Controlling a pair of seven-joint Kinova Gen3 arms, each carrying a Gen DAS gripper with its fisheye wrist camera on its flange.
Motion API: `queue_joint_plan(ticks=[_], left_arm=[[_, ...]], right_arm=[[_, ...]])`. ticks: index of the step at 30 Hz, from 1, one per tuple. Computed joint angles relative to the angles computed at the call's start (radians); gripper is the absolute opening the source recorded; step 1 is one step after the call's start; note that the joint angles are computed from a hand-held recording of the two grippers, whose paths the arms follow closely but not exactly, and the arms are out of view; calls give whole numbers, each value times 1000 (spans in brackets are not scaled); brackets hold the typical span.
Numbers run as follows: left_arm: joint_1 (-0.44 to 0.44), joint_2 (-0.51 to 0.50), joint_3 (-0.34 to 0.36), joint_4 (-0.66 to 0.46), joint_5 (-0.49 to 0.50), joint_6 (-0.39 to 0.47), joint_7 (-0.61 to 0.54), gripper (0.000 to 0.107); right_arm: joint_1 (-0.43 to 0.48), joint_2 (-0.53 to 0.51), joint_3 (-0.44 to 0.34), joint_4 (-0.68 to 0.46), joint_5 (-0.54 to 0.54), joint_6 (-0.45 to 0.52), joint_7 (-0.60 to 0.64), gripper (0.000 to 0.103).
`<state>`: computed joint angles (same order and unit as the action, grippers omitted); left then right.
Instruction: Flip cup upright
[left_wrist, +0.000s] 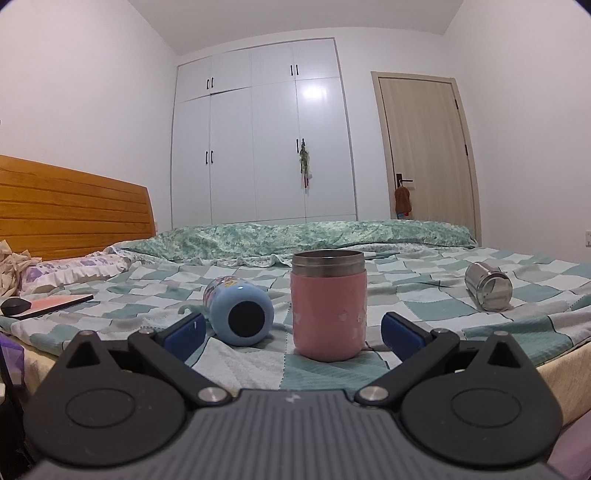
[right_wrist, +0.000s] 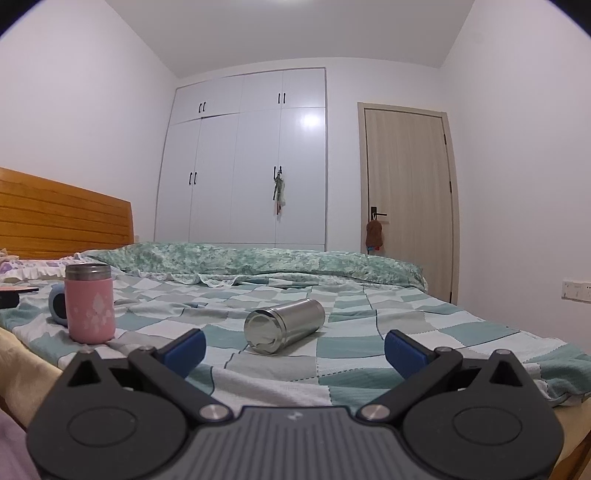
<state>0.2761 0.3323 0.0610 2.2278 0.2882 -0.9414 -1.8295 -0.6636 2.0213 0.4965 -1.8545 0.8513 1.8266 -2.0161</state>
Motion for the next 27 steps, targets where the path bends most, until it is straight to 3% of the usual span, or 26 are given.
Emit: queue_joint_plan(ticks=[27], left_arm=[[-5, -4, 1, 4, -7, 2, 10, 103]], right_arm=[[-2, 3, -1, 5, 4, -7, 7, 103]])
